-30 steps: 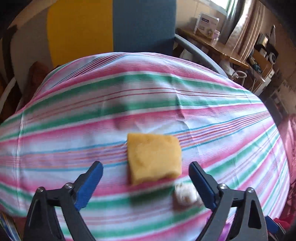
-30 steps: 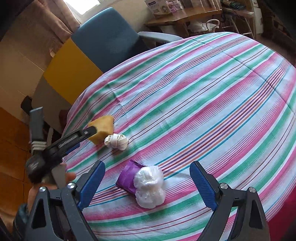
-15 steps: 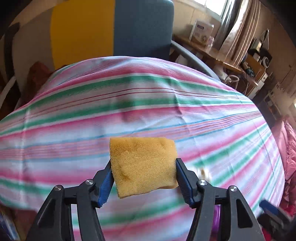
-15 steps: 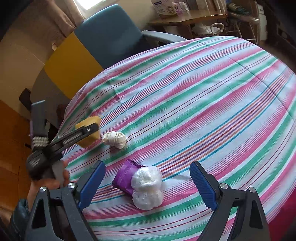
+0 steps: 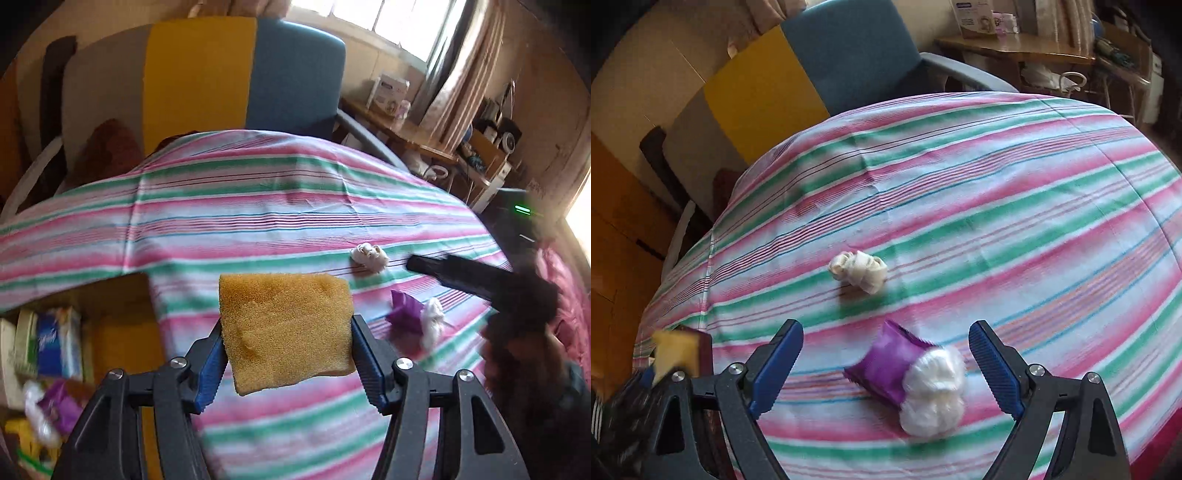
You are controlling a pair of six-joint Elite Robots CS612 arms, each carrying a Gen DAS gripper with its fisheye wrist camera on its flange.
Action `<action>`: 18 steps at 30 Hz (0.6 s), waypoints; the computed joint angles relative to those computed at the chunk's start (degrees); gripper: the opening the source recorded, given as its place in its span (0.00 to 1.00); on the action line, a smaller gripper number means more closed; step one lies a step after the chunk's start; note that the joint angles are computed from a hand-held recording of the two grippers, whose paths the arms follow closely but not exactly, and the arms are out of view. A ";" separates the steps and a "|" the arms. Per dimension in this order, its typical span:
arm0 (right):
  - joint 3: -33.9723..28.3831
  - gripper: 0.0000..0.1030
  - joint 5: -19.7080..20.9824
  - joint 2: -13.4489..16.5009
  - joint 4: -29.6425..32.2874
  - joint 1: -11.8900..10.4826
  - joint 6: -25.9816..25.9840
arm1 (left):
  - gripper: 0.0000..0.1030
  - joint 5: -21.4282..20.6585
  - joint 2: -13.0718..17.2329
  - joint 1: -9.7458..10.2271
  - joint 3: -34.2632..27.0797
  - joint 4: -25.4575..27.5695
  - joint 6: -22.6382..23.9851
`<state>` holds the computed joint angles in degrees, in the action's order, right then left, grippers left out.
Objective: Organize objects
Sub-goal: 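Carry the sponge to the tray with the left tool while the right tool grasps the rope knot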
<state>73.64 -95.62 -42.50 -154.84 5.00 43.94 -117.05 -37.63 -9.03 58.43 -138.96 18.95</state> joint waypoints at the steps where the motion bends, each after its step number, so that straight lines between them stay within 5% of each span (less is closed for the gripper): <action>1: -1.52 0.90 0.22 0.80 1.26 -0.12 -0.36 | 0.61 -0.31 -0.44 0.40 0.69 -0.73 -0.16; 10: -14.89 0.88 1.23 8.07 13.29 -0.97 1.15 | 0.61 0.60 -1.45 3.45 2.56 -3.41 -3.92; 11: -16.19 0.79 0.85 8.78 15.04 -0.90 1.02 | 0.61 0.83 -1.42 3.79 2.54 -3.43 -4.46; 12: -17.48 0.44 1.16 9.53 16.66 -0.88 0.23 | 0.61 0.96 -1.46 4.10 2.75 -3.78 -5.03; 15: -20.07 0.40 -1.29 10.71 20.22 0.03 -3.99 | 0.61 2.30 -1.69 4.78 3.78 -6.02 -6.44; 18: -18.30 0.40 1.39 9.73 17.01 0.77 -8.60 | 0.61 3.45 -1.85 5.30 4.75 -7.06 -7.43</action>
